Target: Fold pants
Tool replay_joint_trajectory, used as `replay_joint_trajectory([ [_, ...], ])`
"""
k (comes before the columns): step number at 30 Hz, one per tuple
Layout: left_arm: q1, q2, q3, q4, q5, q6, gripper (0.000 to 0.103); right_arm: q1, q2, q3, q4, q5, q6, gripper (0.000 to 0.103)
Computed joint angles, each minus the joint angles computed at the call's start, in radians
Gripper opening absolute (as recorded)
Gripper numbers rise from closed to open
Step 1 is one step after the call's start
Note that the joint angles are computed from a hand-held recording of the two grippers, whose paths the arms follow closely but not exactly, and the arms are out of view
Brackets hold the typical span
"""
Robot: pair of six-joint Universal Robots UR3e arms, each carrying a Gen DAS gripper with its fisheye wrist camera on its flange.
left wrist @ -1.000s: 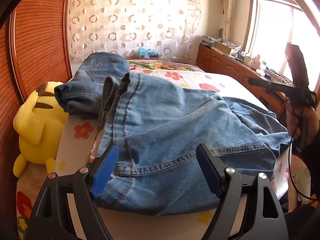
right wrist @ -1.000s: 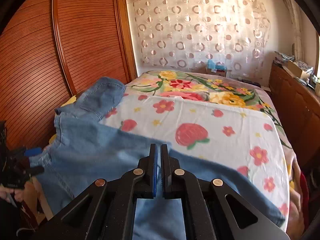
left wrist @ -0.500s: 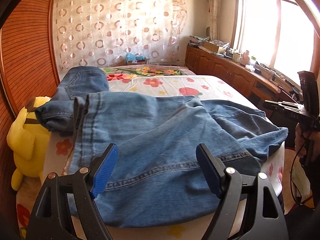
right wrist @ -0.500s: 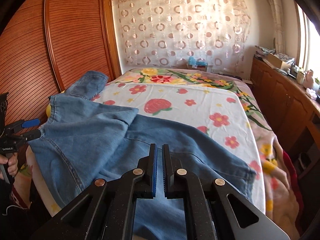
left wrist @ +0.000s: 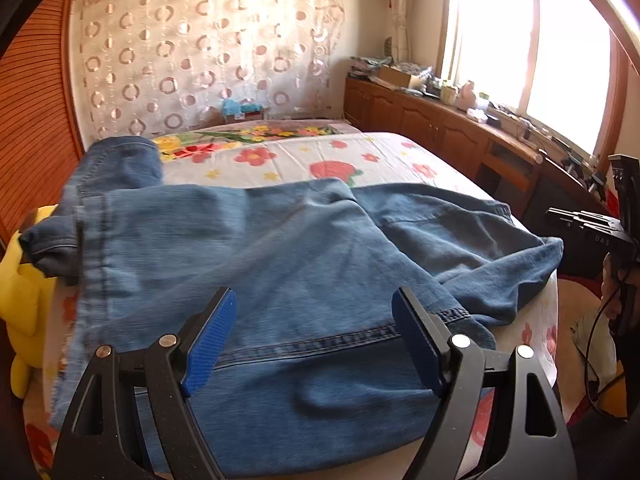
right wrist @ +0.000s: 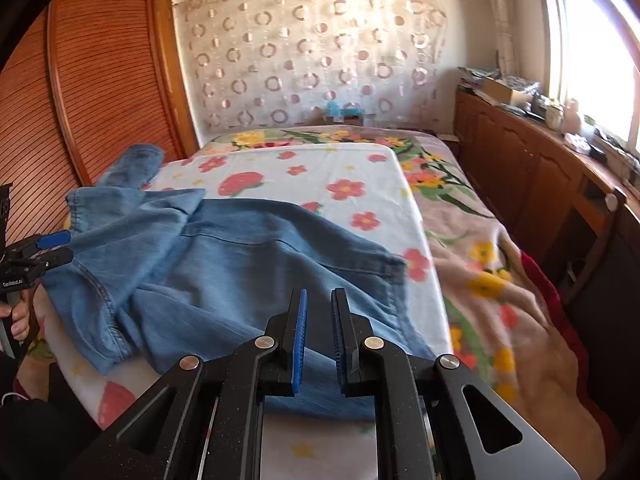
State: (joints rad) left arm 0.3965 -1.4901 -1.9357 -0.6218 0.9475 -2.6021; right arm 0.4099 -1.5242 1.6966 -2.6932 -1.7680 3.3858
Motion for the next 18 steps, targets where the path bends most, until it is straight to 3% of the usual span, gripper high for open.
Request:
replay_joint_trajectory([
  [5,-0.068,-0.045,0.017,0.019,0.040,-0.027,0.080,-0.028,-0.062,0.056,0.026,0.005,0.038,0.032],
  [11,-0.106,-0.082,0.011,0.031,0.079,-0.031,0.080,-0.016,-0.066,0.040,0.086,-0.004,0.077,0.033],
  [18,-0.111,-0.110,0.005,0.041,0.086,-0.042,0.080,-0.099,-0.004,-0.048,0.114,0.082,0.033,0.033],
])
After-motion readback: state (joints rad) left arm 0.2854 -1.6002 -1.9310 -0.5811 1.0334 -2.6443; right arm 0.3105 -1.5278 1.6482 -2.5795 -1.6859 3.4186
